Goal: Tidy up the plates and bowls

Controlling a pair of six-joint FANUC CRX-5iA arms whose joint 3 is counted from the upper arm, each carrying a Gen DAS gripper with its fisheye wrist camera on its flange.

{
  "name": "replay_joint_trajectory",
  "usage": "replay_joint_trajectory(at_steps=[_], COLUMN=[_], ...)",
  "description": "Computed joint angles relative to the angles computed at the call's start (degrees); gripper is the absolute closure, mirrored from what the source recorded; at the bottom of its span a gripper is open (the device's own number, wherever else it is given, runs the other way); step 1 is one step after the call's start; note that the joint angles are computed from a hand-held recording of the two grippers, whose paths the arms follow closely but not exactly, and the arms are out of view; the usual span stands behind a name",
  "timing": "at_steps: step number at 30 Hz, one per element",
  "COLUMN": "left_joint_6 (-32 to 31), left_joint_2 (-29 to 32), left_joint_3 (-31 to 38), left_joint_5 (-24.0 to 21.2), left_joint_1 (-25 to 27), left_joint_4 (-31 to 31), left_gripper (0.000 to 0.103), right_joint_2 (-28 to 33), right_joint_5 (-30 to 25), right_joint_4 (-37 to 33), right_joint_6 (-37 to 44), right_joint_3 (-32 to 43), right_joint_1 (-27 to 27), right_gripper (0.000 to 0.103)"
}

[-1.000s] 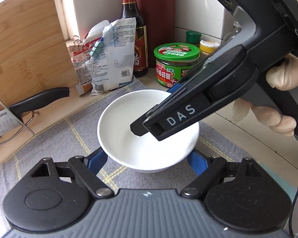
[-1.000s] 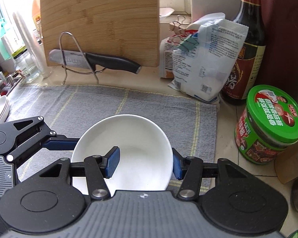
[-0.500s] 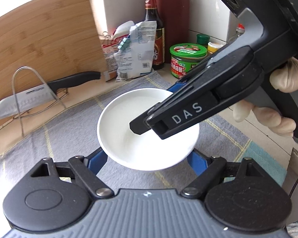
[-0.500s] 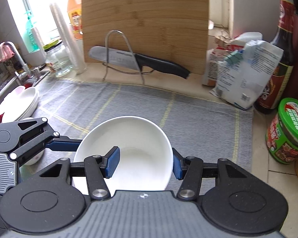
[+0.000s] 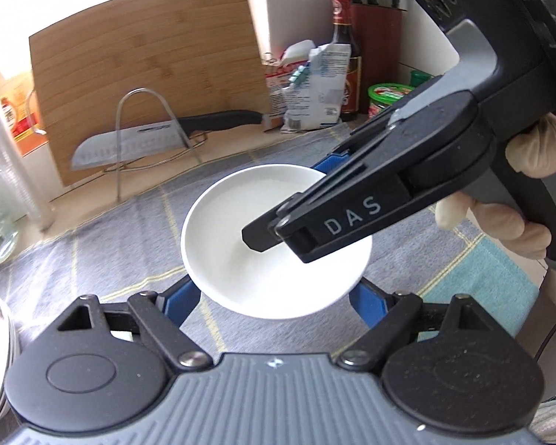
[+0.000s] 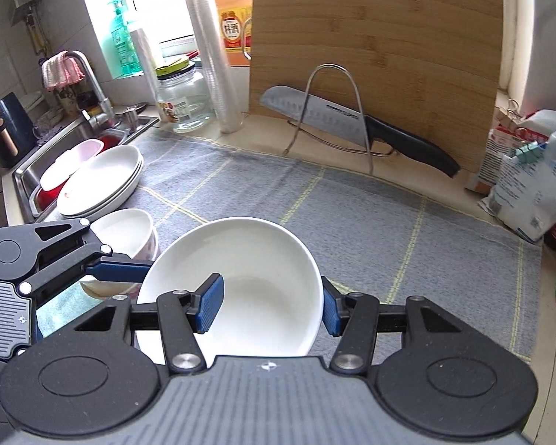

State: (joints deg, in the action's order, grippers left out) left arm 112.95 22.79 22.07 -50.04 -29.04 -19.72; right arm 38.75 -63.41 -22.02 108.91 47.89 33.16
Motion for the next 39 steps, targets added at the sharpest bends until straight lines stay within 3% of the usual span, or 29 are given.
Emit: replay_joint_trajectory(at_steps=[17,39], left_joint_6=[8.8,15.9], left_joint_2=[-9.0,-12.1], left_joint_3=[-7.1,-9.6], left_joint_5=[-3.4,-8.2], left_joint_1=[1.2,2.9], left_joint_4=[-6.7,-9.7], left_gripper=[0.016,0.016], right_joint_2=[3.1,16.1], right_joint_5=[-2.7,-13.7], right_joint_4=[-1.5,-1.3], right_joint_6=[2.8,2.7], right_joint_3=[7.4,29.6], right_joint_1=[5.4,9.1], right_gripper=[0.044,0.043])
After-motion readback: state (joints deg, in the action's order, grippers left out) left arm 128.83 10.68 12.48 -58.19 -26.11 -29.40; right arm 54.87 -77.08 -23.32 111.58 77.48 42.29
